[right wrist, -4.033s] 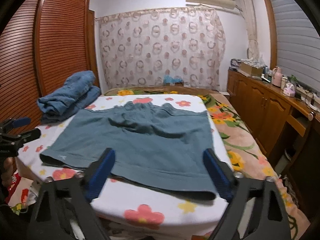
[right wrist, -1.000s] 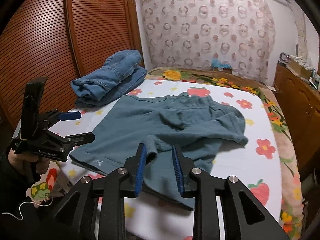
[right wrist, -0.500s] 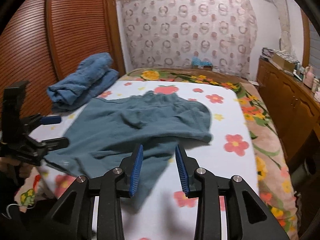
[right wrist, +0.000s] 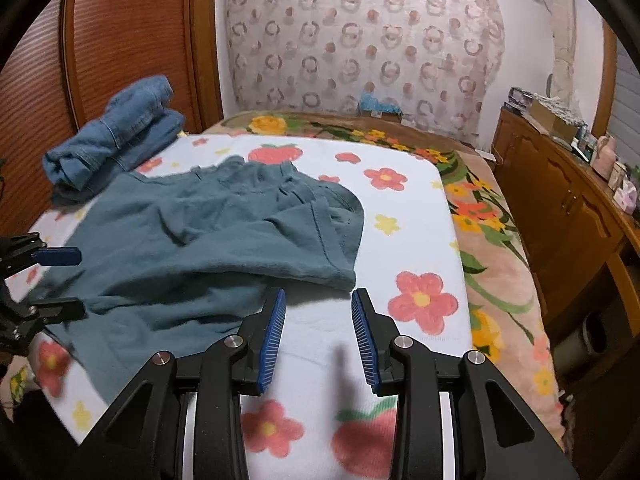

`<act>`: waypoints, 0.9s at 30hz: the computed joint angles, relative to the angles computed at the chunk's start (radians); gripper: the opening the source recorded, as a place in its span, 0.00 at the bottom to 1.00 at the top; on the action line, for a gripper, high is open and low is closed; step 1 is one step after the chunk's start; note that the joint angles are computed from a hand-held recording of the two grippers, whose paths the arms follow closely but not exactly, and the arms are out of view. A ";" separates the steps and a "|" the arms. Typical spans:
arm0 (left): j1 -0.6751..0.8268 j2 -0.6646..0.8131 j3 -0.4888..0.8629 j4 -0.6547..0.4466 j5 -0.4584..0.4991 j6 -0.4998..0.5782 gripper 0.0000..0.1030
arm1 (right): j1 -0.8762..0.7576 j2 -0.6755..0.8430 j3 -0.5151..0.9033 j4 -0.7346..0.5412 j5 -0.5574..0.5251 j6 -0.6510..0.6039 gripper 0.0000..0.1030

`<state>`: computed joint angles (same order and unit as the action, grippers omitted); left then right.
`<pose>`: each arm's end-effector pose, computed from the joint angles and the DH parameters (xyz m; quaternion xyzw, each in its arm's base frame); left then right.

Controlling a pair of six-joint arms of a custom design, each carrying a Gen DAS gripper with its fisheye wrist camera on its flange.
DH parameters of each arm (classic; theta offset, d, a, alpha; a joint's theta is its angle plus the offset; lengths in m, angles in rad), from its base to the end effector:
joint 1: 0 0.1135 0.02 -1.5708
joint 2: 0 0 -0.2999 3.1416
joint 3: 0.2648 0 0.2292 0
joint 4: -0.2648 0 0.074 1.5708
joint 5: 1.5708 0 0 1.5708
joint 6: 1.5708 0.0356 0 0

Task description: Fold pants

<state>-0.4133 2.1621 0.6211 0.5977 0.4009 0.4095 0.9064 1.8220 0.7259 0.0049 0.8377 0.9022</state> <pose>0.2842 -0.1398 0.0567 0.4291 0.8298 -0.1900 0.3021 0.2022 0.2153 0.1479 0.0947 0.8876 -0.0737 0.4447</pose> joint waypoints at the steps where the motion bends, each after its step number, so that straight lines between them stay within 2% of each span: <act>1: -0.001 0.004 -0.001 -0.002 0.004 0.003 0.64 | -0.016 0.004 0.004 0.004 -0.017 -0.016 0.35; 8: -0.004 0.025 -0.015 0.015 0.017 0.000 0.56 | -0.091 0.011 0.015 0.051 -0.097 -0.121 0.35; 13: 0.003 0.027 -0.023 0.018 0.048 0.004 0.47 | -0.124 -0.004 -0.023 0.080 -0.127 -0.154 0.36; 15: -0.001 0.027 -0.032 0.033 0.047 -0.001 0.46 | -0.142 -0.003 -0.020 0.066 -0.146 -0.162 0.37; 19: 0.013 0.037 -0.009 -0.003 0.086 -0.004 0.42 | -0.173 -0.010 -0.014 0.062 -0.175 -0.206 0.37; 21: 0.011 0.034 -0.017 0.005 0.089 0.003 0.38 | -0.181 -0.004 0.002 0.049 -0.173 -0.216 0.37; 24: -0.004 0.024 -0.044 0.034 0.087 0.012 0.26 | -0.192 -0.008 0.004 0.045 -0.178 -0.223 0.37; 26: -0.008 0.017 -0.053 0.040 0.085 0.016 0.21 | -0.188 -0.019 -0.008 0.066 -0.183 -0.236 0.30; 27: -0.011 0.011 -0.061 0.046 0.084 0.020 0.20 | -0.186 -0.024 -0.013 0.075 -0.188 -0.244 0.19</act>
